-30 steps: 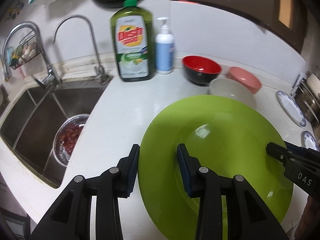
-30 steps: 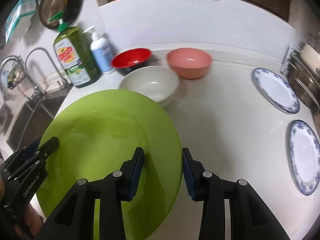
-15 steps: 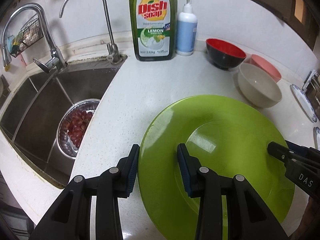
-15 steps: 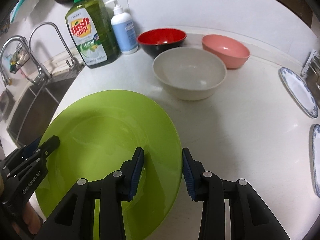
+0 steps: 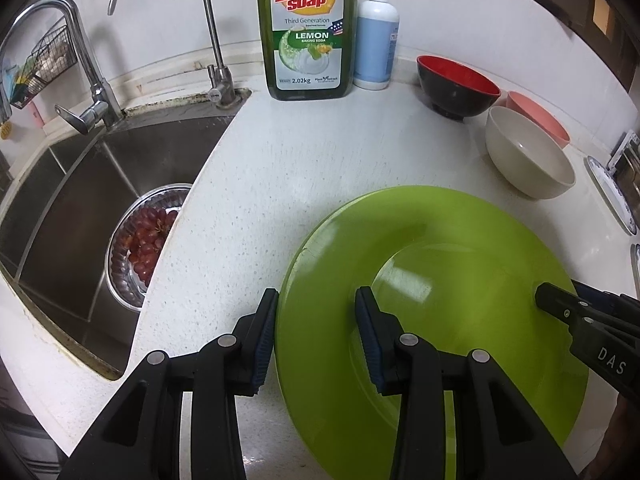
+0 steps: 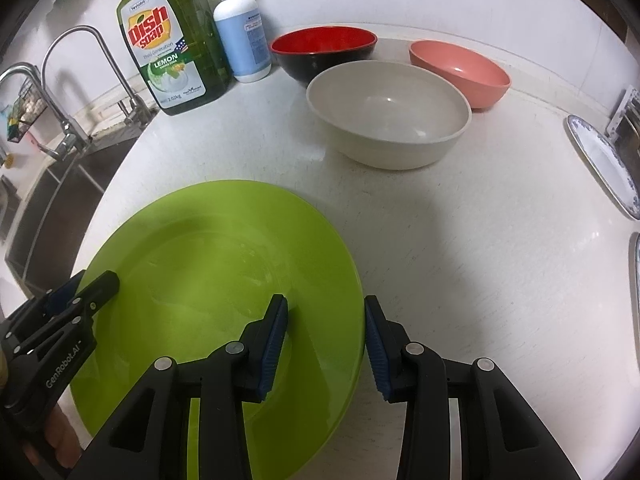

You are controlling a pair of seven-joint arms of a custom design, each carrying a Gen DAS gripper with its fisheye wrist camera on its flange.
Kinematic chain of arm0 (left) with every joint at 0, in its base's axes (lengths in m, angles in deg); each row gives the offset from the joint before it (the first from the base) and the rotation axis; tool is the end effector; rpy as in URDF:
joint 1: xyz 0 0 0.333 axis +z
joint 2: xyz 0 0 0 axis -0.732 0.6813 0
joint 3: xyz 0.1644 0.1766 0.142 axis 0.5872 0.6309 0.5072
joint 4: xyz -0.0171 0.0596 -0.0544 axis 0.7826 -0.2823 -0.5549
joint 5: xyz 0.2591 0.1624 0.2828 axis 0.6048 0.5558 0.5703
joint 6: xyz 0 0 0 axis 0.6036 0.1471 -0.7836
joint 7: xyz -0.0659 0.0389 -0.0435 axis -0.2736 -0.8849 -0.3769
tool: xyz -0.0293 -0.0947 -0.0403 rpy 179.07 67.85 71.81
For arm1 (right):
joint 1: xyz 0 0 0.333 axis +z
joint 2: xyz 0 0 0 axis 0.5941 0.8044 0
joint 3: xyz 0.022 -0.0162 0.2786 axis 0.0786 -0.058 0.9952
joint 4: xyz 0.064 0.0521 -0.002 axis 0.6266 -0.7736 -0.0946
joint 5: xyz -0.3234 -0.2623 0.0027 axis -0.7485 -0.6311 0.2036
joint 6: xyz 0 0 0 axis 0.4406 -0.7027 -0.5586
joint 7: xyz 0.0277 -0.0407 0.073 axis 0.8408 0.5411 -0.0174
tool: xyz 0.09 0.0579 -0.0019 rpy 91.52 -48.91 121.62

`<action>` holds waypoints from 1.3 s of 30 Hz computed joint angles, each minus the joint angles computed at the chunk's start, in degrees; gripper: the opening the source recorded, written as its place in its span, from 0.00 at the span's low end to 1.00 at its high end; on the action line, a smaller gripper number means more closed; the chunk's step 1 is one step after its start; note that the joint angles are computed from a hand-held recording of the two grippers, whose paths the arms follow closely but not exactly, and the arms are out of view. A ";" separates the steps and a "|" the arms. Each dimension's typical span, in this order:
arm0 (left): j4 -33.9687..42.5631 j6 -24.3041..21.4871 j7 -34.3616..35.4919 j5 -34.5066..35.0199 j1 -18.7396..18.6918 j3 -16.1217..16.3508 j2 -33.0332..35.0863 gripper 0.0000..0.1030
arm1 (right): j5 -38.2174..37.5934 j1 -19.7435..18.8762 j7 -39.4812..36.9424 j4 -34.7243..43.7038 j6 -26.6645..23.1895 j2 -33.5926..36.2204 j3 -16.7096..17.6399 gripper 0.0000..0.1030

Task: Organize plates and bowls
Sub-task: 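Carry the green plate with both tools toward the sink side of the counter, then lower the green plate onto the counter and open both tools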

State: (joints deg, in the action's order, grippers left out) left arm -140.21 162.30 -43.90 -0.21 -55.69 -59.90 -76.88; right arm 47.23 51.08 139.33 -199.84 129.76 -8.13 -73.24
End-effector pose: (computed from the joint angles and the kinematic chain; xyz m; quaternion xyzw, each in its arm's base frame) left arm 0.4542 -0.2382 0.4270 -0.8281 0.4838 -0.1469 0.2422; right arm 0.5695 0.1717 0.4397 -0.8426 0.4797 -0.0856 0.2295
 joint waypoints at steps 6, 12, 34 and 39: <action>-0.52 0.49 1.97 -1.81 -0.47 0.44 0.07 0.39 | -1.26 0.06 1.25 0.31 -0.23 0.55 0.25 0.38; -0.79 0.63 3.83 -3.23 -0.67 0.56 0.24 0.39 | -2.07 -0.04 2.29 0.65 -0.88 1.10 0.38 0.38; 1.32 0.43 2.24 7.94 0.94 -3.98 -3.98 0.91 | 5.79 1.89 0.23 -9.67 13.91 -8.69 -2.55 0.68; 5.80 -1.27 0.47 13.80 0.59 -5.63 -1.47 0.98 | 1.26 1.68 4.83 -13.24 19.48 -12.13 -3.90 0.73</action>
